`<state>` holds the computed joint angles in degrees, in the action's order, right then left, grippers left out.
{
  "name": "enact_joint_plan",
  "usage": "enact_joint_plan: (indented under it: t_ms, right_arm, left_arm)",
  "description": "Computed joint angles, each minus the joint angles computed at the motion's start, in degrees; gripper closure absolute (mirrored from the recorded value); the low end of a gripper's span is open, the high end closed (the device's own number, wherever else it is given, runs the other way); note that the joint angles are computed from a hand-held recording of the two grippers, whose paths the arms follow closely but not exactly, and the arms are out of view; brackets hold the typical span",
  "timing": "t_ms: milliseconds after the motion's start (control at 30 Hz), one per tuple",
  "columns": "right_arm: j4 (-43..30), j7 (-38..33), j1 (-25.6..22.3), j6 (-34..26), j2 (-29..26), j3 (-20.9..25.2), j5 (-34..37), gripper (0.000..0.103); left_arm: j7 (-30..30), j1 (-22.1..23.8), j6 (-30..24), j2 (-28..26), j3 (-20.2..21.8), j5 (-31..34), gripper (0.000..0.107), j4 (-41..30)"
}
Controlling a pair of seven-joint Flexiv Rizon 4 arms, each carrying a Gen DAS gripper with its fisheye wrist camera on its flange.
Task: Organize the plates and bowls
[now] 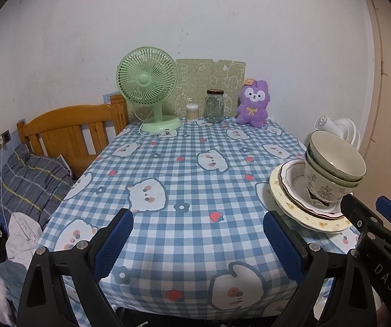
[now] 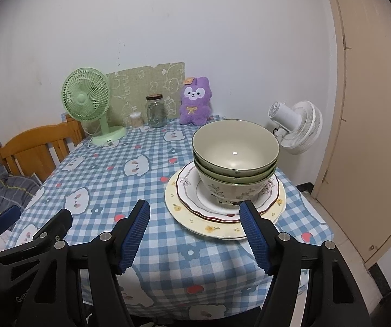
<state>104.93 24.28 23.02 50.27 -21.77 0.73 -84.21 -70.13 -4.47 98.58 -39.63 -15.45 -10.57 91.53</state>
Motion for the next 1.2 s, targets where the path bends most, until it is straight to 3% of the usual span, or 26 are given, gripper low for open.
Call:
enact_joint_plan:
  t_ms: [1200]
  right_arm:
    - [-1.26, 0.31, -0.53, 1.17, -0.97, -0.80, -0.89, 0.027]
  left_arm:
    - [-0.12, -1.50, -0.33, -0.52, 1.93, -0.15, 0.009, -1.81]
